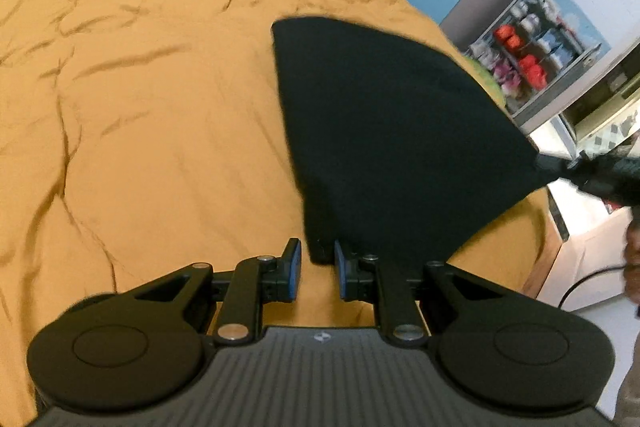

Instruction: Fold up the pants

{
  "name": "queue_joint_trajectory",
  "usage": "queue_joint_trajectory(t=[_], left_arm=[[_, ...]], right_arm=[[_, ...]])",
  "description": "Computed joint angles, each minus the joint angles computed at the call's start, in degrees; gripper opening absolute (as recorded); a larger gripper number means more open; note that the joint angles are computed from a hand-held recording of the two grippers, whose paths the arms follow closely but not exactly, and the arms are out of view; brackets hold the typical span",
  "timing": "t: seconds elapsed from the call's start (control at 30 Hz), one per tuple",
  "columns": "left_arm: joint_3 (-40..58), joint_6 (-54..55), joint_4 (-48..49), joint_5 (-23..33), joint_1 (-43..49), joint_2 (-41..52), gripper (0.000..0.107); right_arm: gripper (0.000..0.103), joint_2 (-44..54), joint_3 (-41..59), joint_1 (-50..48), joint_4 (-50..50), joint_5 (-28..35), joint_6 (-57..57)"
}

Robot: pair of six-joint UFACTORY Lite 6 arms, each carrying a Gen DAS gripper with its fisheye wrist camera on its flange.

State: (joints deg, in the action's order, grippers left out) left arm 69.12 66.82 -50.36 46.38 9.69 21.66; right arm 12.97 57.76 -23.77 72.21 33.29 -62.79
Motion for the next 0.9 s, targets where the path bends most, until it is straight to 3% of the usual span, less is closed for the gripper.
queue_joint_trajectory(t=[0.17,0.3,0.37,0.47,0.67,0.9], left_arm=[[0.01,-0.93,1.62,-1.13,-0.18,1.44,0.019],[3.53,-3.0,4.41,1.46,0.78,1.72,0.019],[6.31,-2.65,3.94,1.93,0.97,2.36,0.019],[11.76,-3.17,1.37,-0.22,-0.99,4.83,0.019],[26.57,-4.66,-5.28,-3.92,-7.04,15.77,0.019],[53.61,-21.12,2.37,-2.65,-11.73,37.11,0.017]], right_arm=[[0.003,5.48,-2.26,0.7,10.87,-2.98,-11.1],[0.014,0.31,-2.61,2.29,2.35,-6.89,-4.93],[0.014,-1.97,-1.67,3.77,-1.8,-9.13,-2.42],[0.015,0.28,2.22,3.17,2.5,-6.81,-9.11],[0.015,14.19,18.16,7.59,8.11,-9.19,-13.36],[0.014,37.09,46.6,9.58,-9.06,-8.31,7.49]])
